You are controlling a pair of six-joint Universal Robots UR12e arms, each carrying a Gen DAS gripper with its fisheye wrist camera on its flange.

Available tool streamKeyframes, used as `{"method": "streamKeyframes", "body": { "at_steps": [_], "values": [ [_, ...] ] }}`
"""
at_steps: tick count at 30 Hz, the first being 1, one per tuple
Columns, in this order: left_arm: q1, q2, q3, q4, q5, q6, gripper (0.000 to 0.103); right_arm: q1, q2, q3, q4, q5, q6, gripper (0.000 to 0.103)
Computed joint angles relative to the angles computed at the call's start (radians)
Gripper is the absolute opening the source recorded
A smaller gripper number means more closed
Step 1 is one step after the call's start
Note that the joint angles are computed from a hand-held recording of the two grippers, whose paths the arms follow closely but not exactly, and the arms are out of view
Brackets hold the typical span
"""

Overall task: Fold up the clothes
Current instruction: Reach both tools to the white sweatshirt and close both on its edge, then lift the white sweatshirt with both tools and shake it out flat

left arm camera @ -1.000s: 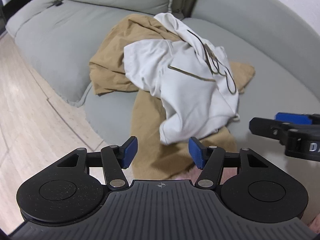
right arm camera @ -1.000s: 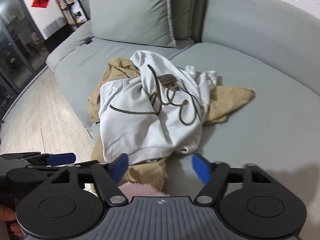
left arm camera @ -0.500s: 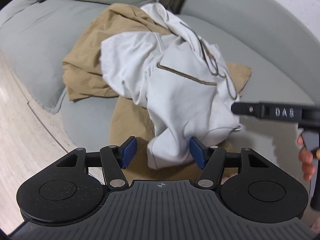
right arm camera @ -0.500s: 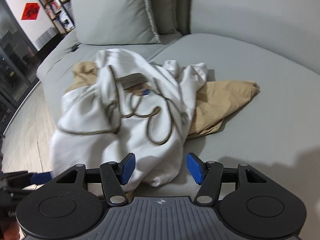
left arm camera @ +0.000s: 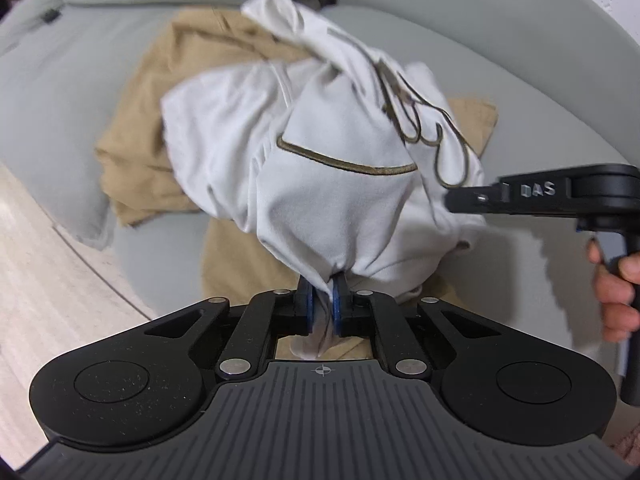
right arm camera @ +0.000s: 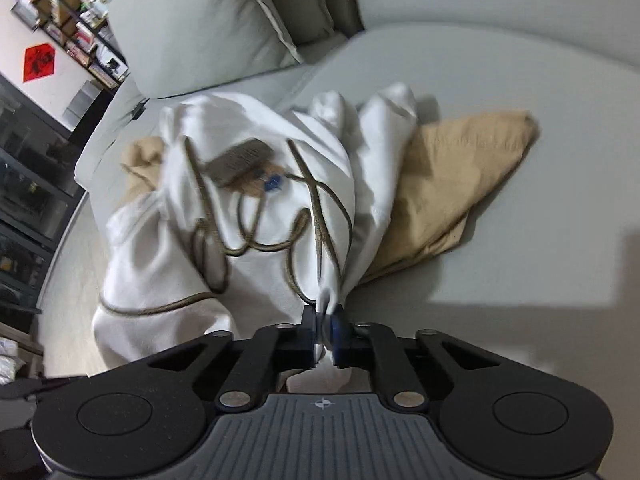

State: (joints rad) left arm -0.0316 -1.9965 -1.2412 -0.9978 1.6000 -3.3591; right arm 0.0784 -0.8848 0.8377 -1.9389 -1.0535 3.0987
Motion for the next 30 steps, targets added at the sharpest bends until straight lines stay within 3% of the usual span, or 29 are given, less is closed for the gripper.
{"method": "streamKeyframes", "body": {
  "at_steps": [6, 10, 15, 20, 26, 30],
  "values": [
    [-0.026, 0.035, 0.006, 0.173, 0.096, 0.004, 0.007, -0.004, -0.079, 0.06, -0.213, -0.021, 0.026, 0.004],
    [-0.051, 0.049, 0.036, 0.284, 0.124, 0.045, 0.007, -0.032, -0.158, 0.124, -0.427, -0.019, 0.099, 0.004],
    [-0.094, 0.061, 0.079, 0.456, 0.063, 0.105, 0.007, -0.089, -0.273, 0.231, -0.644, -0.036, 0.156, 0.003],
    [-0.136, 0.052, 0.137, 0.578, -0.018, 0.138, 0.007, -0.164, -0.374, 0.298, -0.688, -0.056, 0.175, 0.004],
    [-0.161, 0.055, 0.162, 0.601, -0.151, 0.18, 0.007, -0.235, -0.485, 0.414, -0.747, -0.084, 0.224, 0.004],
    [-0.159, 0.061, 0.158, 0.583, -0.234, 0.184, 0.007, -0.249, -0.519, 0.452, -0.78, -0.107, 0.195, 0.004]
  ]
}}
